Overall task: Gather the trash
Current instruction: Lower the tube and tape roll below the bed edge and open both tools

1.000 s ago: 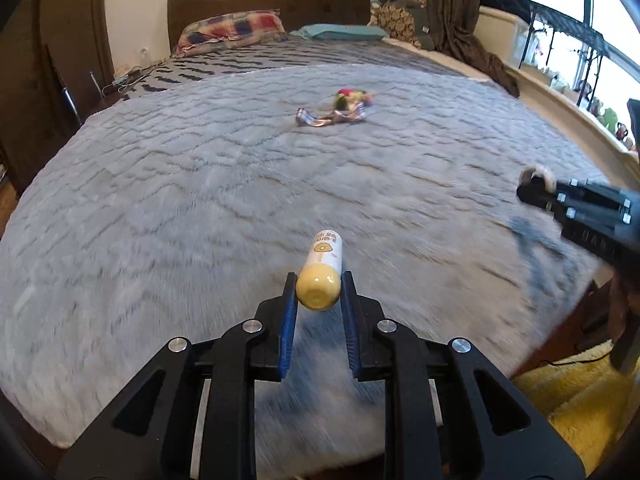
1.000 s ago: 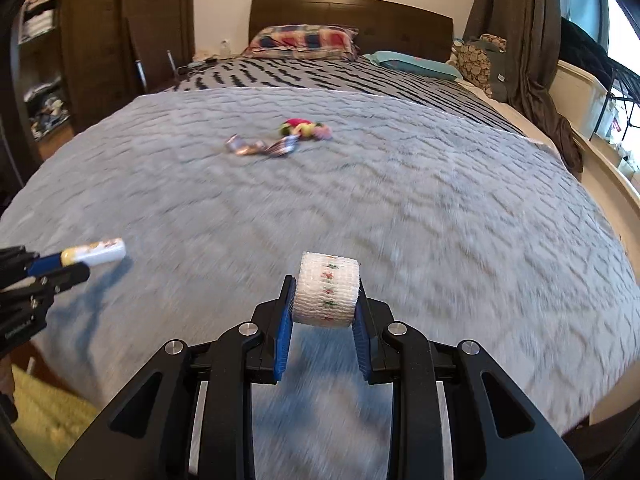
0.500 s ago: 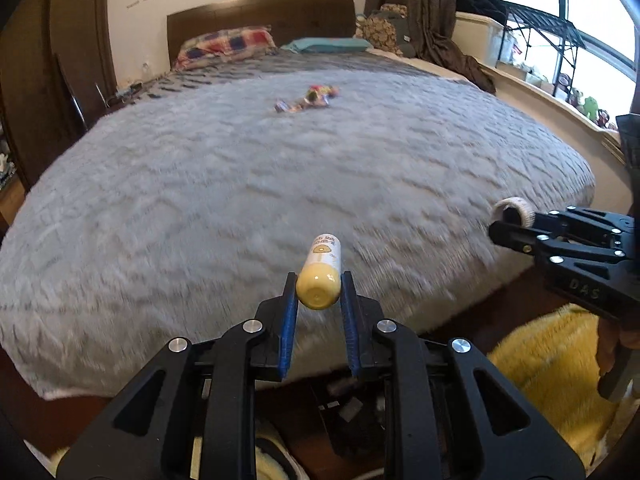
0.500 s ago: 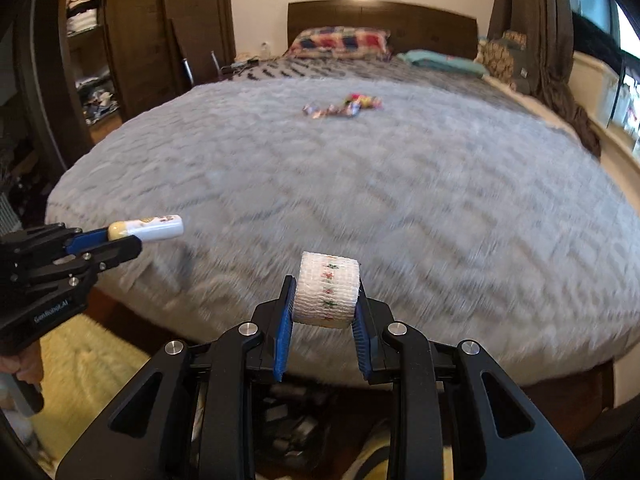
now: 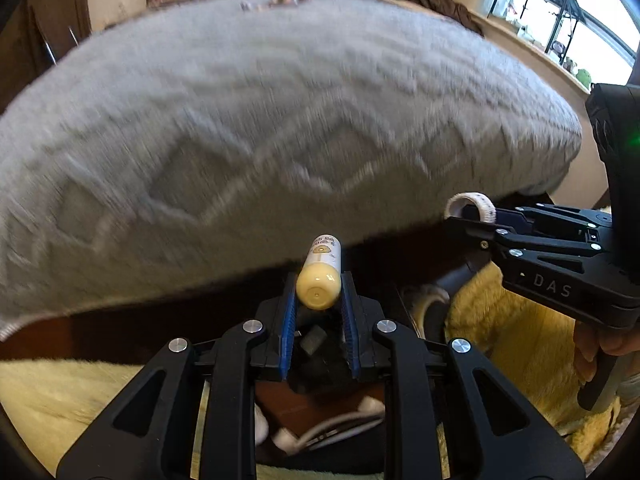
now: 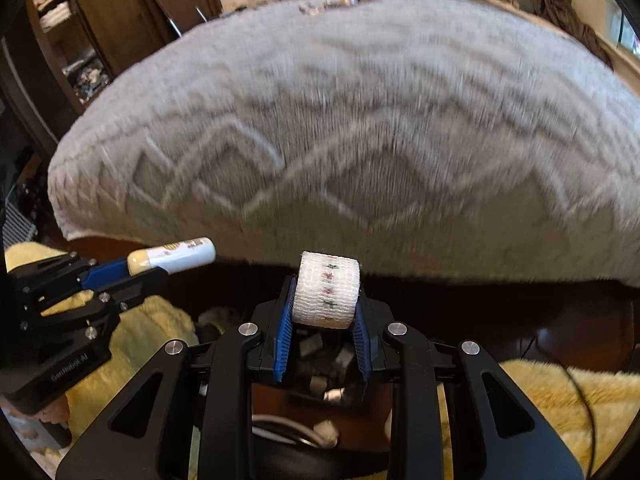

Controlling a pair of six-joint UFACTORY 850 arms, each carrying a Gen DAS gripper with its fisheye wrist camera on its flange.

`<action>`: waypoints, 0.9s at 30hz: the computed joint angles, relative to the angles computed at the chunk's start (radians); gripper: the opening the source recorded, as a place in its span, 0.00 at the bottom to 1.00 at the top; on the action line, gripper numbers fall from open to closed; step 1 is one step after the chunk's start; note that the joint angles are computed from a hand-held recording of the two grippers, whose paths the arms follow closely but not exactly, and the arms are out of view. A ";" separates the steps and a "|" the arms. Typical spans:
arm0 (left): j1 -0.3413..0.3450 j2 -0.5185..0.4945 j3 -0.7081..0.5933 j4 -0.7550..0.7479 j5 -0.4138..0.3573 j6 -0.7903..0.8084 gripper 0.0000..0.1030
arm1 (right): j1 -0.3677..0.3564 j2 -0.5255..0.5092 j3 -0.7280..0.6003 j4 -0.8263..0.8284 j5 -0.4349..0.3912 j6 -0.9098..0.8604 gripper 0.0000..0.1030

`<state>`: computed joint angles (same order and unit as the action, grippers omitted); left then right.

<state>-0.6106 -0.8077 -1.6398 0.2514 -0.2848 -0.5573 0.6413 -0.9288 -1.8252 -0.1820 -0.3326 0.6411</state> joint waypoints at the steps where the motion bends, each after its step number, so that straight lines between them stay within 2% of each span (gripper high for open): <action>1: -0.001 -0.008 -0.002 -0.036 -0.005 0.030 0.19 | -0.002 -0.008 -0.005 0.024 -0.005 -0.021 0.27; 4: 0.008 -0.055 -0.038 -0.213 -0.039 0.189 0.19 | -0.008 -0.052 -0.047 0.143 -0.037 -0.128 0.27; 7: 0.016 -0.092 -0.070 -0.286 -0.073 0.248 0.19 | -0.017 -0.099 -0.097 0.285 -0.072 -0.254 0.27; 13: 0.034 -0.157 -0.132 -0.414 -0.130 0.362 0.19 | -0.026 -0.187 -0.214 0.372 -0.166 -0.314 0.27; 22: 0.043 -0.224 -0.218 -0.490 -0.197 0.429 0.20 | -0.028 -0.231 -0.268 0.370 -0.201 -0.294 0.29; 23: 0.043 -0.226 -0.220 -0.488 -0.199 0.421 0.24 | -0.031 -0.231 -0.264 0.382 -0.196 -0.304 0.31; 25: 0.045 -0.223 -0.216 -0.485 -0.202 0.413 0.32 | -0.032 -0.222 -0.247 0.396 -0.178 -0.310 0.45; 27: 0.052 -0.214 -0.201 -0.493 -0.199 0.423 0.34 | -0.042 -0.202 -0.215 0.416 -0.155 -0.332 0.54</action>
<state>-0.5583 -1.0220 -1.8410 -0.2418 -0.4838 -0.1348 0.5989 -1.1308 -2.0407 0.2342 -0.4879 0.3090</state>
